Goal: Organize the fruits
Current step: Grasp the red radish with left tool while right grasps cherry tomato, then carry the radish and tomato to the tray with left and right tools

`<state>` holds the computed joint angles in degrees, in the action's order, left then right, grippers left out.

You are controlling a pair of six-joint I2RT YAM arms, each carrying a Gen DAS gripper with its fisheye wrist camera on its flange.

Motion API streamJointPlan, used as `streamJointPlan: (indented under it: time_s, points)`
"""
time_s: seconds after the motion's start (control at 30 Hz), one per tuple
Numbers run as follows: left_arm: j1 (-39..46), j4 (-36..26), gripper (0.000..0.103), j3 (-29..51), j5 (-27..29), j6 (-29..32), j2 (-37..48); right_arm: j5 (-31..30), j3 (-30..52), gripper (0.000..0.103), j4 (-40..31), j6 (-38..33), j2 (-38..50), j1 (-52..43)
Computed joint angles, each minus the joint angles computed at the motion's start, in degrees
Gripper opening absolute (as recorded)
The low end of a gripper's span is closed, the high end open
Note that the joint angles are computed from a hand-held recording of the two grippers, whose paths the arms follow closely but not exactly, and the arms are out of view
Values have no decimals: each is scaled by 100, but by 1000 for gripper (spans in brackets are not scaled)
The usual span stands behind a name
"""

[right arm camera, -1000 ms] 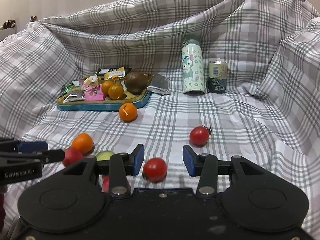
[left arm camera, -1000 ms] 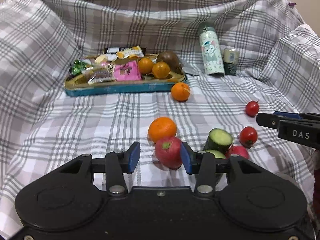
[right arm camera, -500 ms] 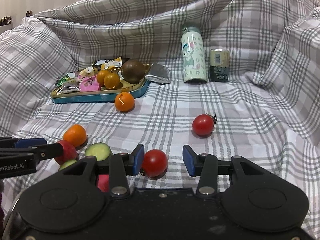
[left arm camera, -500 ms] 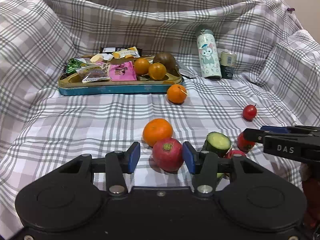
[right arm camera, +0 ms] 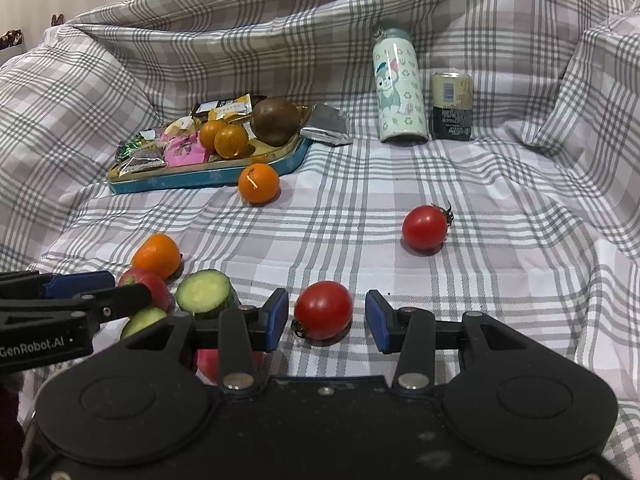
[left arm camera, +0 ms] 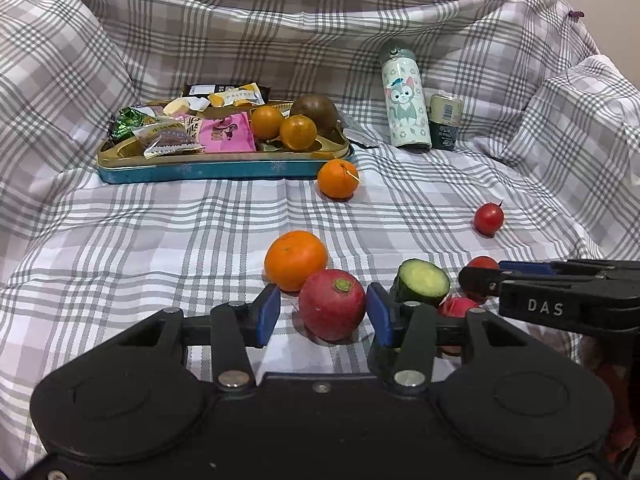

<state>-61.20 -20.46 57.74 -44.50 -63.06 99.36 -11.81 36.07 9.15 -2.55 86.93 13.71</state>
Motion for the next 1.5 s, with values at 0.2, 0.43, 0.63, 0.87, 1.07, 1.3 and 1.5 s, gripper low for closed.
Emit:
streamJointPlan:
  time_s: [0.2, 0.43, 0.63, 0.87, 1.07, 1.3, 1.5]
  points:
    - [29, 199, 57, -179, 39, -40, -122, 102, 175, 39, -165, 28, 223, 48]
    - [21, 196, 56, -190, 59, -58, -142, 91, 48, 35, -17, -136, 137, 7]
    - [-22, 35, 55, -37, -31, -31, -23, 109, 28, 35, -6, -123, 85, -49]
    - [114, 126, 63, -262, 152, -297, -228, 162, -98, 35, 71, -204, -64, 1]
    - [-42, -894, 57, -264, -505, -1688, -380, 245, -176, 35, 148, -142, -161, -88]
    - [-112, -627, 56, -270, -625, -1377, -381, 200, -251, 35, 198, -23, -286, -126]
    - [-79, -751, 56, 47, -453, -1035, -43, 241, -366, 35, 362, -60, -343, -97]
